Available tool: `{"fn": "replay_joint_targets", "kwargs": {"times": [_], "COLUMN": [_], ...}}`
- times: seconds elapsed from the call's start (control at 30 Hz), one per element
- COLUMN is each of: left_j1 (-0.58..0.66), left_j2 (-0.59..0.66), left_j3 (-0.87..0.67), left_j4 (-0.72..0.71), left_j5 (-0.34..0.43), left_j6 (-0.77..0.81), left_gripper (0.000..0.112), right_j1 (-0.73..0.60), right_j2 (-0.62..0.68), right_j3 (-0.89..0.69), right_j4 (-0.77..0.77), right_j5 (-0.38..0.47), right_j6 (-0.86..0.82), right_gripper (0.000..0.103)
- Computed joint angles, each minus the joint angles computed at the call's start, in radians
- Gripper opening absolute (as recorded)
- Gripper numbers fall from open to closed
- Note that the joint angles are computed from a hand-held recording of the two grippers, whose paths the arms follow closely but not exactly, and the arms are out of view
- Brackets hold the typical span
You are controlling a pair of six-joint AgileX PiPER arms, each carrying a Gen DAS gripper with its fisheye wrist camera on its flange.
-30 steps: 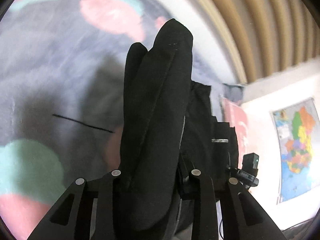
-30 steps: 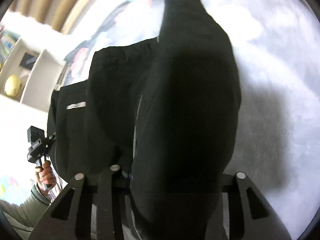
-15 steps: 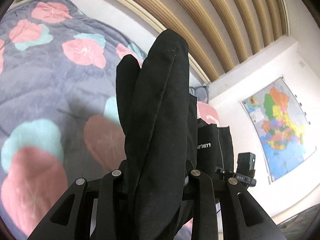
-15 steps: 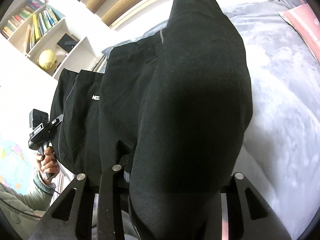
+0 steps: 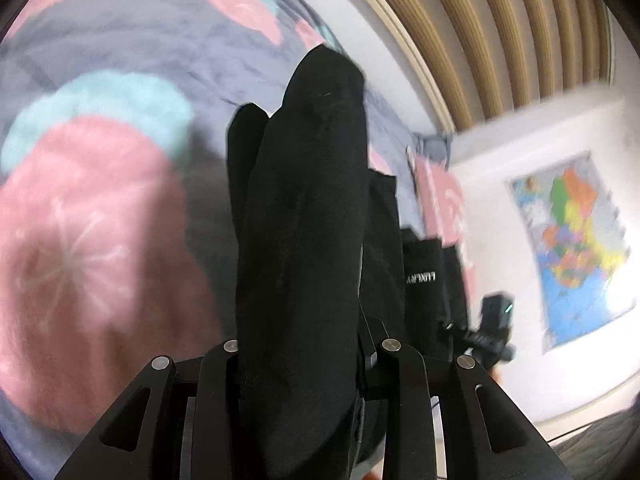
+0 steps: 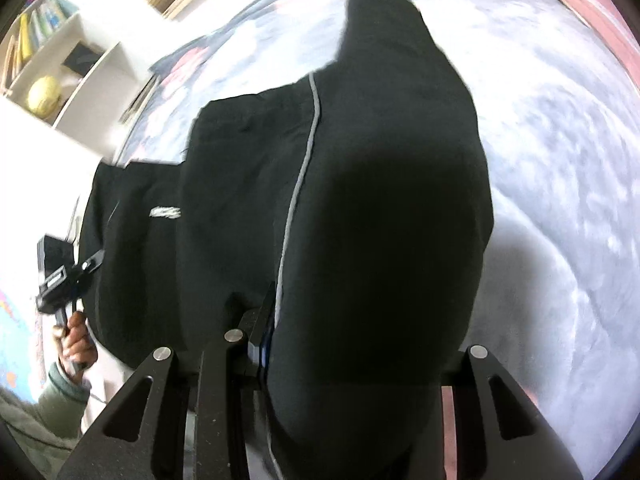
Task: Fold large clothes
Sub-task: 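Lift the grasped end and fold it over the jacket with both grippers, then lay the folded end down and open both grippers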
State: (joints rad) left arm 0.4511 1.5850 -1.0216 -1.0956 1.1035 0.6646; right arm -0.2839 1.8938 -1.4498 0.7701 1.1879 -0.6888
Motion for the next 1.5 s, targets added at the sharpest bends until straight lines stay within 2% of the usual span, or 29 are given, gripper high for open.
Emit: {"fn": "replay_joint_targets", "kwargs": {"times": [0.07,0.2,0.33,0.4,0.5,0.6,0.67,0.77,0.8,0.87,0.93,1.0,1.07,1.1,1.17,1.2,1.27,1.37,1.43,1.5], "left_j1": [0.055,0.08,0.14,0.167,0.221,0.304,0.33,0.328,0.278,0.089,-0.111,-0.311,-0.511,-0.609,-0.734,-0.781,-0.845,-0.918,-0.924,-0.911], "left_j2": [0.055,0.128,0.184,0.161,0.045,-0.16,-0.289,-0.531,-0.595,-0.669,-0.68,-0.624,-0.558,-0.516,-0.464,-0.433,-0.365,-0.283,-0.293,-0.304], "left_j3": [0.034,0.069,0.132,0.185,0.263,0.331,0.345,0.333,0.321,0.293,0.274,0.252,0.252,0.261,0.277,0.29,0.284,0.293,0.306,0.315], "left_j4": [-0.038,-0.063,-0.164,-0.187,-0.162,-0.051,0.037,0.13,0.165,0.297,0.409,0.491,0.64,0.74,0.901,0.984,1.137,1.355,1.387,1.356], "left_j5": [0.009,-0.028,0.014,0.0,-0.037,-0.072,-0.095,-0.094,-0.123,-0.243,-0.324,-0.377,-0.468,-0.544,-0.624,-0.654,-0.641,-0.646,-0.66,-0.673], "left_j6": [0.058,0.175,0.324,0.399,0.434,0.384,0.328,0.258,0.194,-0.001,-0.149,-0.282,-0.482,-0.582,-0.782,-0.882,-1.067,-1.316,-1.363,-1.331], "left_gripper": [0.034,0.049,0.052,0.053,0.053,0.053,0.053,0.053,0.053,0.055,0.06,0.06,0.06,0.06,0.06,0.06,0.06,0.06,0.061,0.064], "right_j1": [-0.026,-0.013,-0.086,-0.105,-0.123,-0.146,-0.125,-0.052,-0.038,0.063,0.221,0.389,0.511,0.562,0.67,0.69,0.7,0.633,0.61,0.61], "right_j2": [0.027,0.054,0.048,0.023,-0.06,-0.191,-0.333,-0.555,-0.603,-0.679,-0.696,-0.683,-0.666,-0.649,-0.577,-0.554,-0.499,-0.456,-0.46,-0.463], "right_j3": [0.035,0.091,0.186,0.232,0.339,0.442,0.509,0.597,0.615,0.609,0.589,0.592,0.619,0.633,0.633,0.637,0.658,0.69,0.704,0.709], "right_j4": [0.048,0.089,0.162,0.183,0.206,0.177,0.099,-0.093,-0.153,-0.248,-0.39,-0.569,-0.766,-0.856,-0.973,-0.98,-0.943,-0.707,-0.626,-0.628], "right_j5": [-0.041,-0.131,-0.175,-0.202,-0.268,-0.321,-0.397,-0.563,-0.591,-0.596,-0.609,-0.649,-0.681,-0.696,-0.714,-0.715,-0.736,-0.801,-0.817,-0.823], "right_j6": [-0.033,-0.073,-0.204,-0.233,-0.266,-0.262,-0.185,-0.05,-0.009,0.098,0.289,0.489,0.689,0.789,0.954,0.979,0.986,0.792,0.716,0.732], "right_gripper": [0.044,0.061,0.07,0.075,0.08,0.082,0.082,0.082,0.083,0.083,0.088,0.088,0.088,0.088,0.088,0.088,0.088,0.088,0.088,0.088]}}
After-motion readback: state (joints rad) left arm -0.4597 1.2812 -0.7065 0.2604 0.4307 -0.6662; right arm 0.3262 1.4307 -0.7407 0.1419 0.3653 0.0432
